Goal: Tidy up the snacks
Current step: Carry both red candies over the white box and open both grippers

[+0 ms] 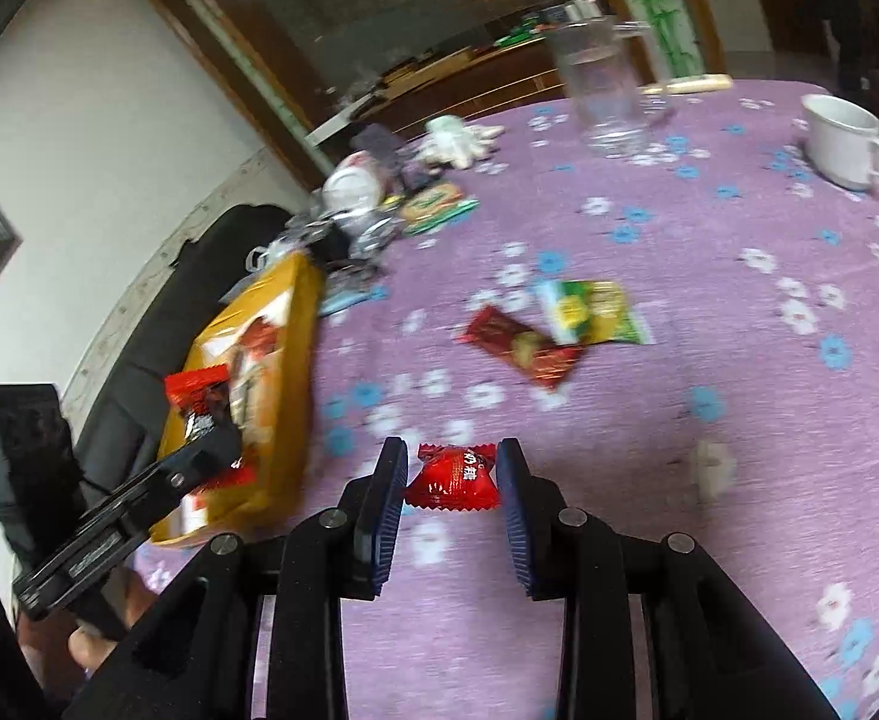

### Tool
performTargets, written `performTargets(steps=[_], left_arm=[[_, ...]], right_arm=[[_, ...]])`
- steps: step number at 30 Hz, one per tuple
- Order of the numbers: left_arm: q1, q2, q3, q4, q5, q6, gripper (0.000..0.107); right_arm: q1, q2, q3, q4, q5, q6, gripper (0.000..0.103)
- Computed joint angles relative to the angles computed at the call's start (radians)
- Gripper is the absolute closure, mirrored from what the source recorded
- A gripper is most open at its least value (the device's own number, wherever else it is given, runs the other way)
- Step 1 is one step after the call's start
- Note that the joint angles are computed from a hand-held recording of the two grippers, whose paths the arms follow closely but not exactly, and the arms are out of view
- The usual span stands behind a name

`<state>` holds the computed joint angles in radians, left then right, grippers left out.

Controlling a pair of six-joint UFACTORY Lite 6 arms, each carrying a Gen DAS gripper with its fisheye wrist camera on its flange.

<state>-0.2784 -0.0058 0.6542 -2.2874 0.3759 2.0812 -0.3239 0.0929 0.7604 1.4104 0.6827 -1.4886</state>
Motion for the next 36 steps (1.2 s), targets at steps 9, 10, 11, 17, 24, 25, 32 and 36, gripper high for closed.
performTargets(steps=[9, 10, 11, 17, 24, 25, 32, 36], left_arm=[[0.334, 0.002, -0.087, 0.202, 0.105, -0.109, 0.094], [0.354, 0.009, -0.089, 0.208, 0.110, -0.106, 0.094], [0.378, 0.023, -0.091, 0.207, 0.114, -0.095, 0.094], [0.436, 0.049, -0.110, 0.171, 0.131, -0.022, 0.093], [0.475, 0.115, -0.090, 0.167, 0.174, 0.005, 0.093], [0.475, 0.120, -0.085, 0.174, 0.176, 0.002, 0.093], [0.446, 0.149, -0.053, 0.173, 0.144, -0.001, 0.093], [0.443, 0.147, -0.054, 0.166, 0.137, 0.005, 0.093]], right_arm=[[0.384, 0.023, 0.126, -0.021, -0.100, 0.198, 0.072], [0.434, 0.048, 0.155, -0.012, -0.114, 0.211, 0.072], [0.484, 0.076, 0.185, 0.000, -0.131, 0.217, 0.072], [0.668, 0.278, 0.354, 0.081, -0.215, 0.208, 0.072], [0.738, 0.430, 0.453, 0.268, -0.309, 0.038, 0.072], [0.736, 0.437, 0.446, 0.309, -0.301, -0.006, 0.072], [0.762, 0.423, 0.391, 0.560, -0.333, -0.293, 0.072], [0.773, 0.420, 0.384, 0.620, -0.348, -0.367, 0.071]])
